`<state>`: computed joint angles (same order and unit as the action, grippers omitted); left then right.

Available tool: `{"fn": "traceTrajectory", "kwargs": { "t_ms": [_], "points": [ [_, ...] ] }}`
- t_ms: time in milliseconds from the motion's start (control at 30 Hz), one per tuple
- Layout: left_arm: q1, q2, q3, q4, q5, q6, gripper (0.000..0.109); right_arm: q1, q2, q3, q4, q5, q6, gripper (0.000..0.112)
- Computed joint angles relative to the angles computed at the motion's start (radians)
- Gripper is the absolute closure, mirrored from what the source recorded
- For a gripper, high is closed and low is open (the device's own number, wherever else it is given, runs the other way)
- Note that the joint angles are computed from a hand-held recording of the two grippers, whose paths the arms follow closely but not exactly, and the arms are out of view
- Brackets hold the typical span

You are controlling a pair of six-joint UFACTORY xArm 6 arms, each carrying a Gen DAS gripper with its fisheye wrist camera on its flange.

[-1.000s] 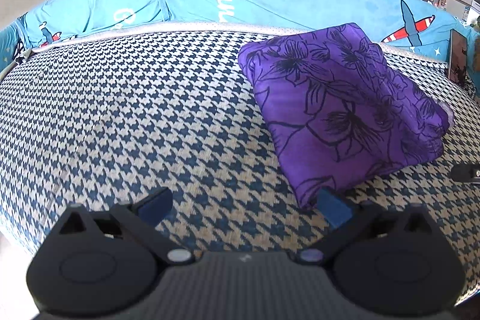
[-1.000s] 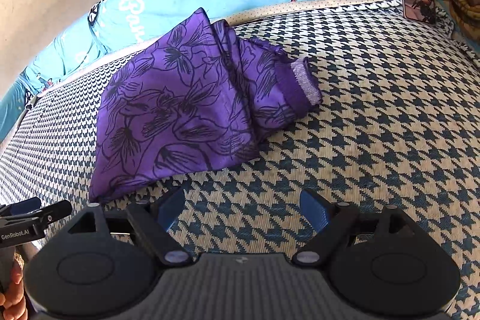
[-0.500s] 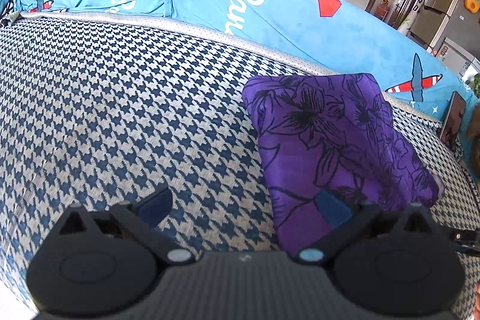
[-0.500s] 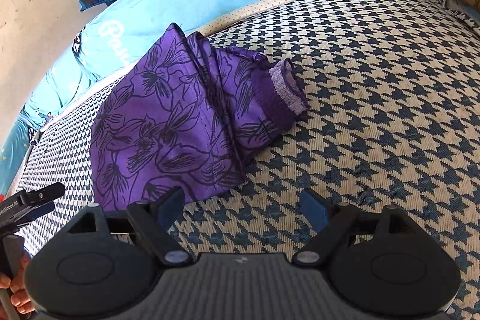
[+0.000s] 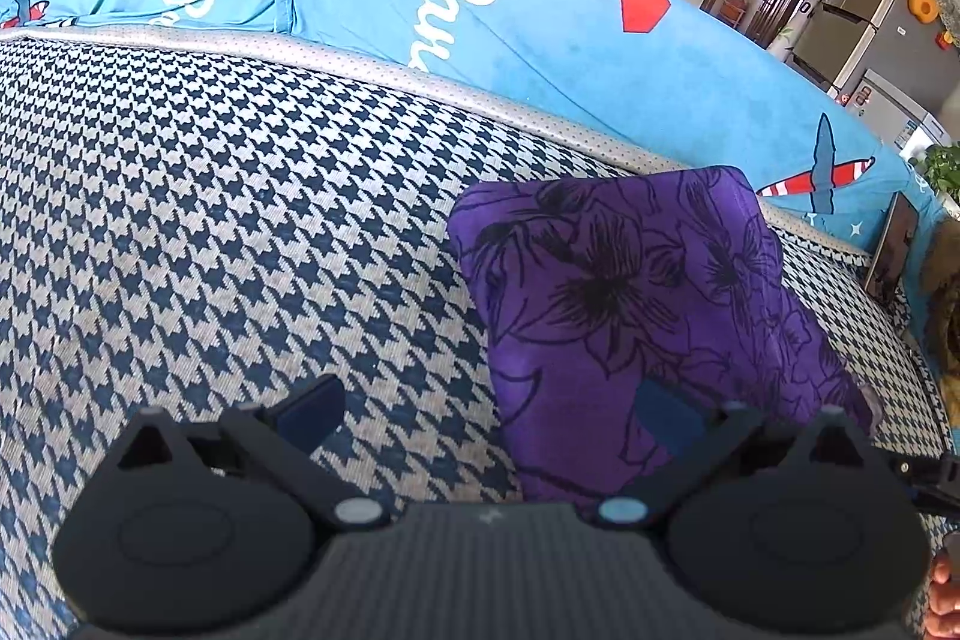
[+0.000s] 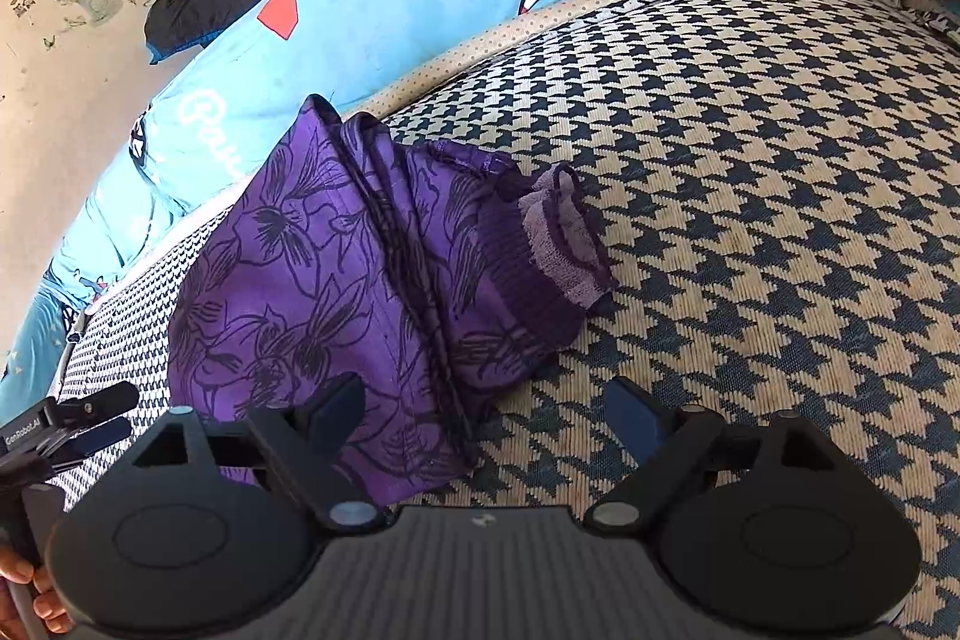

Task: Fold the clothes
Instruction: 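Close the left tool on the sweater edge while the right tool grips its other side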

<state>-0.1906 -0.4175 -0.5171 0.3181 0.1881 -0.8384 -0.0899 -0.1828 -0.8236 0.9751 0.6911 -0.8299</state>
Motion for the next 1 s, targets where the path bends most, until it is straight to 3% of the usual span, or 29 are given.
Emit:
{"fn": "traceTrajectory", "kwargs": {
  "t_ms": [333, 567, 700, 867, 1000],
  "points": [
    [-0.018, 0.124, -0.059, -0.539, -0.092, 0.456, 0.006, -0.005, 0.054, -0.045, 0.075, 0.022, -0.033, 0.018],
    [-0.022, 0.206, -0.132, -0.785, -0.085, 0.657, 0.006, 0.028, 0.079, -0.06, 0.105, 0.007, -0.083, 0.014],
    [-0.041, 0.271, -0.201, -1.033, -0.062, 0.87, 0.006, 0.037, 0.093, -0.07, 0.125, 0.004, -0.101, 0.014],
    [-0.05, 0.329, -0.251, -1.113, -0.05, 0.945, 0.006, 0.034, 0.115, -0.091, 0.149, 0.033, -0.115, 0.014],
    [-0.06, 0.381, -0.307, -1.323, -0.043, 1.101, 0.006, 0.044, 0.127, -0.097, 0.173, 0.03, -0.139, 0.014]
  ]
}}
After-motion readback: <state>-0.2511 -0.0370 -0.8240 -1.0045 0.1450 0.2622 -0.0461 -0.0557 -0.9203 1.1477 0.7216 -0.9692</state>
